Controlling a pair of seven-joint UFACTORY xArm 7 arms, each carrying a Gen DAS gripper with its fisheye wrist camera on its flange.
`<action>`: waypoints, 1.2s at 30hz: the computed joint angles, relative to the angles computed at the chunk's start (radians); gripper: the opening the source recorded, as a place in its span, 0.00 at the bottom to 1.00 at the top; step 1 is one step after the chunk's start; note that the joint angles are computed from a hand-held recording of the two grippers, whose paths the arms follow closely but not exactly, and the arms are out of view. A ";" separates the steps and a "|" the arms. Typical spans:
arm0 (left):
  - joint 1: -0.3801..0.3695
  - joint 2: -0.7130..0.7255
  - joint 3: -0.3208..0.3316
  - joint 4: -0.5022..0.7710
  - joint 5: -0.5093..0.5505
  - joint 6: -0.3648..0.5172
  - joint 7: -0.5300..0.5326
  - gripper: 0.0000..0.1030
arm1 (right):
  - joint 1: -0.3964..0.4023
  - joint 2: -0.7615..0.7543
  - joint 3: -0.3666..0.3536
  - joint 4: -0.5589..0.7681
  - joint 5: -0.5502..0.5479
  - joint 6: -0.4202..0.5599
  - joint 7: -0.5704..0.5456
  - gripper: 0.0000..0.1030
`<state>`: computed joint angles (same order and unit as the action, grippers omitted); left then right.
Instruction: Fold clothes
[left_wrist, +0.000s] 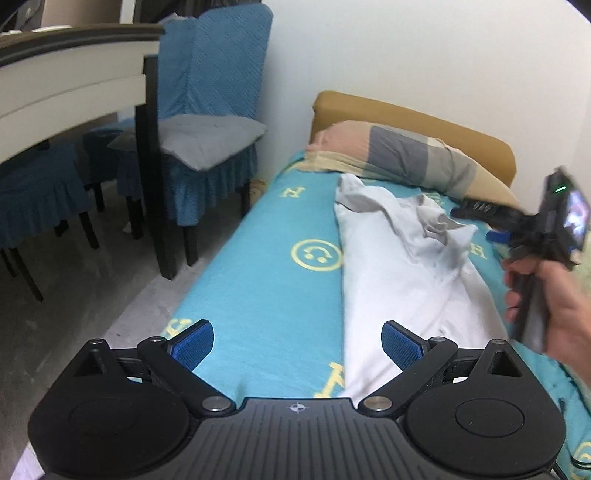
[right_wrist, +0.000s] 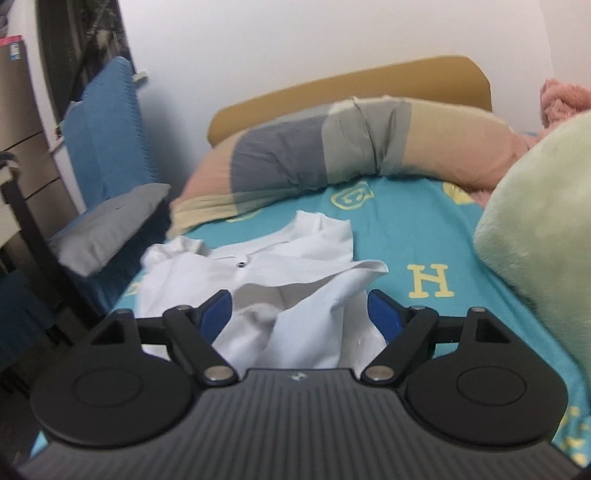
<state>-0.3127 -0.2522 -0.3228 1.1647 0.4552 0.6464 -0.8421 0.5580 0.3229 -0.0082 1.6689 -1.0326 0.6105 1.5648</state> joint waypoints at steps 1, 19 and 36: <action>-0.004 -0.003 0.000 0.001 -0.009 0.005 0.000 0.96 | 0.020 -0.051 0.002 -0.042 -0.025 0.011 0.022 0.79; -0.104 -0.034 0.124 0.097 -0.522 0.345 0.478 0.91 | 0.079 -0.734 0.468 -0.563 0.134 0.391 0.365 0.80; -0.030 0.158 0.135 0.256 -0.495 0.748 0.629 0.51 | -0.110 -0.846 0.532 -0.711 0.322 0.201 0.403 0.80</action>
<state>-0.3429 -0.0944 -0.1880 1.4209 -0.0397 1.3945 -0.2128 0.4483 -0.5226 0.5243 0.9583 -0.7105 0.8117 1.9679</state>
